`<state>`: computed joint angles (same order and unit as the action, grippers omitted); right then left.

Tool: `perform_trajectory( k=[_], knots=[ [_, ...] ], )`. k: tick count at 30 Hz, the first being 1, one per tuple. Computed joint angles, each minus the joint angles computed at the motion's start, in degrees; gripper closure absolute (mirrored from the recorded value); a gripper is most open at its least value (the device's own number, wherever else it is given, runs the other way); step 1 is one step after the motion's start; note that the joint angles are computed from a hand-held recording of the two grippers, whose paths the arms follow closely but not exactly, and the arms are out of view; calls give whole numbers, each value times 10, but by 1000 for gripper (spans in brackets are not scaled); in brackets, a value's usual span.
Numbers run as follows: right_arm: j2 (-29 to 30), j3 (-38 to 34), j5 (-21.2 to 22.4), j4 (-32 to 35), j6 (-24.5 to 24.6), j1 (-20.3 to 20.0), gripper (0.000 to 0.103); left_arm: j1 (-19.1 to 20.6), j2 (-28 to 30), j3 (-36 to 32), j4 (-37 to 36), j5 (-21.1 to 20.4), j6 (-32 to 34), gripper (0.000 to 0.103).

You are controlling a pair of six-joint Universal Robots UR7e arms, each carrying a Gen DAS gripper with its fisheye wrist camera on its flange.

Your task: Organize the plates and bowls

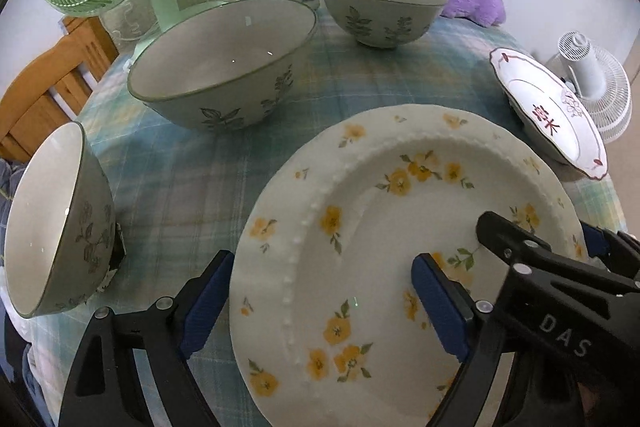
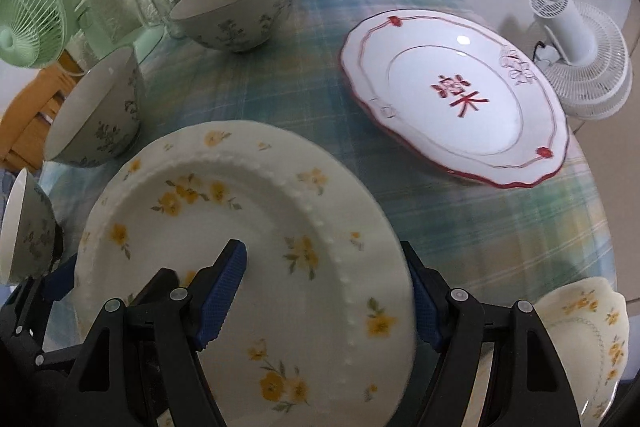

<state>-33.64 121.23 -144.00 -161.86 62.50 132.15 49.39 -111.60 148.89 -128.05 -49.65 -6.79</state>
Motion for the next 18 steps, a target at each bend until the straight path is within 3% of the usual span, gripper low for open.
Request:
perform_trajectory(
  k=[9,18],
  knots=[
    [6,-15,15,56,60,29,26,8,-63,-6,72,-11,22,20],
    [31,-41,61,72,75,70,27,33,-159,-23,180,-24,47,26]
  ],
)
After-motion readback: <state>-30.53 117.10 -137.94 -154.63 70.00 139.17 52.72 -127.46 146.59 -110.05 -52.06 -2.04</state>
